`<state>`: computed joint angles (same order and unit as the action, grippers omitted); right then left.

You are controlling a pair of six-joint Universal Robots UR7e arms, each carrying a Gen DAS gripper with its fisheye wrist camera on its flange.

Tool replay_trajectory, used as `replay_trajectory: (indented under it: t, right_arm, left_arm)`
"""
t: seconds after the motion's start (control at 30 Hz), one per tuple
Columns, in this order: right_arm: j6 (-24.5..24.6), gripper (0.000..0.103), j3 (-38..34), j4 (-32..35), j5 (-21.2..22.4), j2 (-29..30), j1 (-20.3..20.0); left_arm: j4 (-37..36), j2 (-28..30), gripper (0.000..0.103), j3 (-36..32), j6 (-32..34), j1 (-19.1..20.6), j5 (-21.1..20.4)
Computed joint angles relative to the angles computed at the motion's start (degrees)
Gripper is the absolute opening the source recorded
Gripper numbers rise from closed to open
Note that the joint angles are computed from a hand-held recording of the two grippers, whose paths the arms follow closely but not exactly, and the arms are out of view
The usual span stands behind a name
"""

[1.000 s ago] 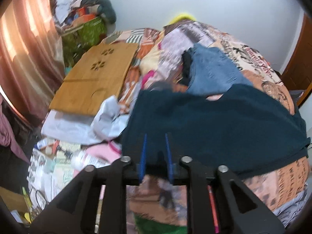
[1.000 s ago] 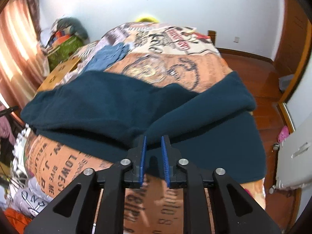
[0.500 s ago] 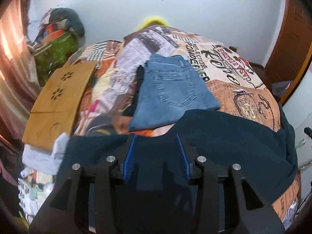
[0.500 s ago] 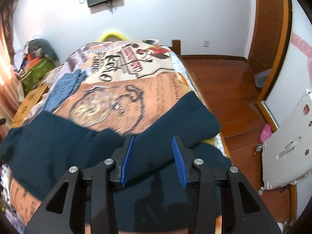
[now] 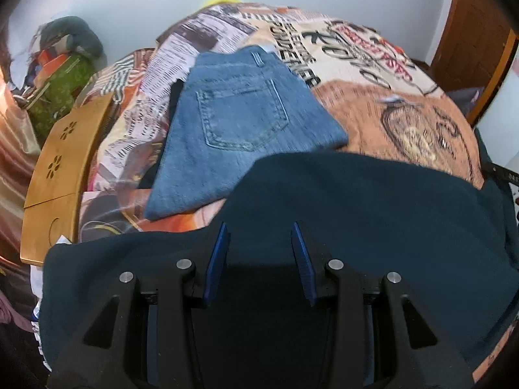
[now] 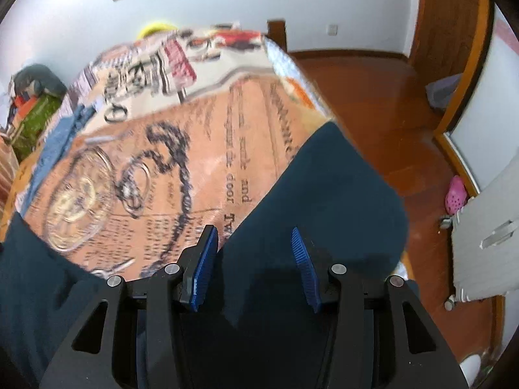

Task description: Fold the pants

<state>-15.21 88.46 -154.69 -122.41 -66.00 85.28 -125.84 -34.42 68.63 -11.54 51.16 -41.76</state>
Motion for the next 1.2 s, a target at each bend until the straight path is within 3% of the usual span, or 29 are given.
replay_trajectory:
  t: [0.13,0.2,0.3,0.73,1.0,1.2]
  right_arm:
    - [-0.4,0.042,-0.3,0.1,1.7,0.2,-1.0]
    - [-1.3,0.024,-0.2,-0.4,0.9,0.2,-0.9]
    - [-1.7,0.010,0.1,0.6,2.1,-1.0,-1.3]
    - [-3.6,0.009,10.3,-8.5,4.7,-13.8,-0.4]
    - [1.1,0.009,20.7,-8.3,4.7,-23.7,-4.2]
    - [4.3,0.009,25.7,-8.1,5.7,-25.8,-7.7]
  left_arm:
    - [0.0,0.7,0.041,0.3,0.4,-0.3,1.6]
    - [0.2,0.5,0.041,0.5,0.3,-0.5,1.9]
    - [0.9,0.1,0.041,0.4,-0.6,-0.8,0.8]
    - [-1.4,-2.6,0.050,4.9,-0.3,-5.7,-0.3]
    - [-1.9,-3.2,0.051,7.1,-0.4,-8.0,-1.6]
    - [-1.6,-3.9,0.051,8.5,-1.9,-8.6,-2.1]
